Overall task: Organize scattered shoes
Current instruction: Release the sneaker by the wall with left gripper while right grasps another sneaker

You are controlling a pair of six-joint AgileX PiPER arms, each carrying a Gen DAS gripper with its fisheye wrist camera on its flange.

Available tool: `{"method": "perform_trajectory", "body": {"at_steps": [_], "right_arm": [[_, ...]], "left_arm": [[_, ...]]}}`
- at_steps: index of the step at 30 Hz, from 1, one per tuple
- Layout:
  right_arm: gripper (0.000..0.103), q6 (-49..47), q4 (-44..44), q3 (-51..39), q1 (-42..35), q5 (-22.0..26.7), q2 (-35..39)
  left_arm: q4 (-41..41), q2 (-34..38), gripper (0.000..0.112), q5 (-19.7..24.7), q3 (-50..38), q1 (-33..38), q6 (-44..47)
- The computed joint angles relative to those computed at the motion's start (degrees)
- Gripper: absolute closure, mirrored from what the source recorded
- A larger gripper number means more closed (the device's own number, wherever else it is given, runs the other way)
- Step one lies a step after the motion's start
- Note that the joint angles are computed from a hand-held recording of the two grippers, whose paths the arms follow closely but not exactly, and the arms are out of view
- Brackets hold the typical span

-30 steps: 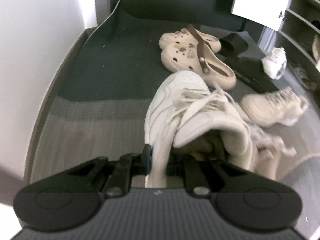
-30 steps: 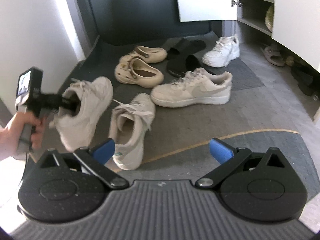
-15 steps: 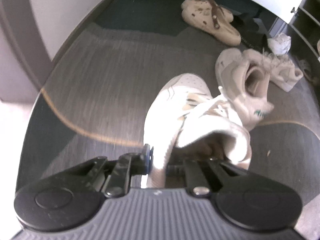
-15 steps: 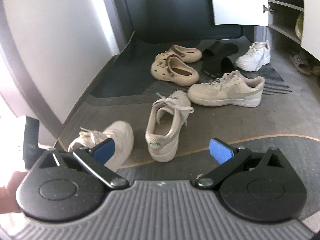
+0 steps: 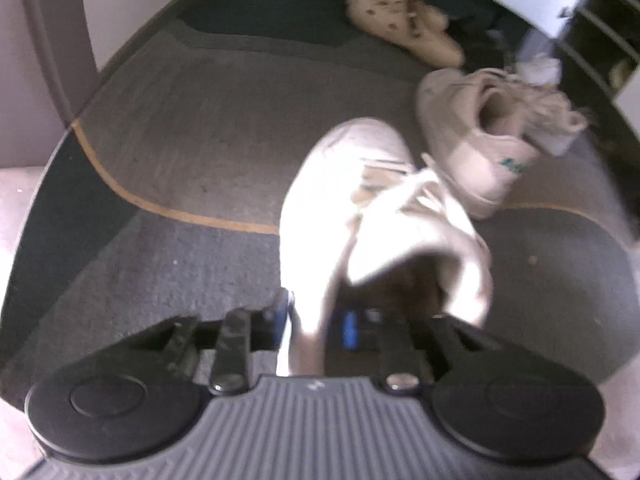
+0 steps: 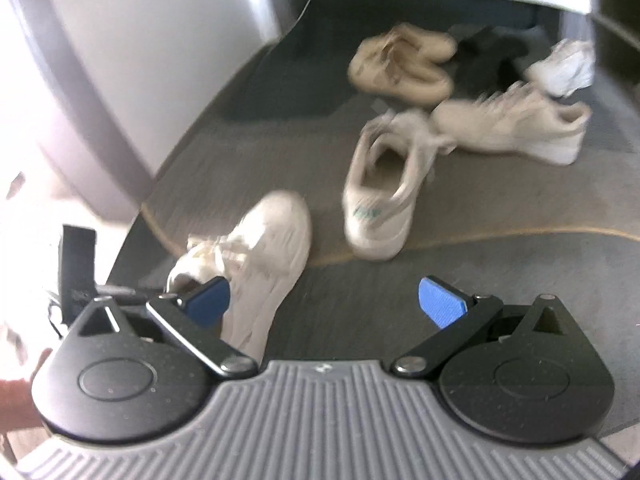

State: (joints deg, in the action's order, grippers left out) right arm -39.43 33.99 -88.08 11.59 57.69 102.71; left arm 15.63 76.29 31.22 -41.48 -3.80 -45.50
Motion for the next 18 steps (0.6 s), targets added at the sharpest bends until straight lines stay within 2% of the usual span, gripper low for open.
{"method": "perform_trajectory", "body": {"at_steps": [1, 4, 6, 8, 10, 11, 12, 13, 15, 18], "right_arm": [[0.000, 0.23, -0.44, -0.02, 1.41, 0.14, 0.73], [0.000, 1.42, -1.38, 0.93, 5.41, -0.09, 2.26], [0.001, 2.98, -2.64, 1.40, 8.17, -1.01, 3.63], [0.009, 4.26, -3.79, 1.83, 10.76, -1.82, 4.97], [0.010, 6.38, -5.26, 2.52, 13.75, -4.29, 6.46], [0.013, 7.31, -5.89, 2.35, 14.37, -4.94, 7.04], [0.025, 9.14, -6.77, 1.97, 15.12, -5.79, 8.23], [0.033, 11.13, -7.70, 1.48, 15.89, -6.60, 9.55], [0.036, 13.09, -8.33, 0.96, 16.47, -7.36, 11.32], [0.050, 11.65, -5.76, 2.38, 16.60, -9.41, 11.86]], "left_arm": [[1.02, -2.21, 0.053, -0.04, 1.38, 0.02, -0.63], [1.60, -8.44, 0.044, 1.39, 3.54, 1.02, -1.05], [2.63, -10.93, 0.043, 3.07, 3.60, 1.62, -1.60], [3.31, -14.16, 0.043, 4.70, 3.44, 3.87, -0.86], [3.25, -15.65, 0.043, 5.57, 3.01, 5.95, 0.29], [2.85, -16.24, 0.043, 5.94, 2.74, 6.94, 1.15], [2.09, -16.88, 0.043, 6.12, 2.49, 8.34, 2.41], [0.59, -17.22, 0.043, 6.05, 2.18, 10.03, 4.54], [-3.05, -17.54, 0.043, 5.85, 1.48, 13.55, 9.52], [-5.96, -17.85, 0.043, 5.75, 1.26, 15.80, 13.65]]}}
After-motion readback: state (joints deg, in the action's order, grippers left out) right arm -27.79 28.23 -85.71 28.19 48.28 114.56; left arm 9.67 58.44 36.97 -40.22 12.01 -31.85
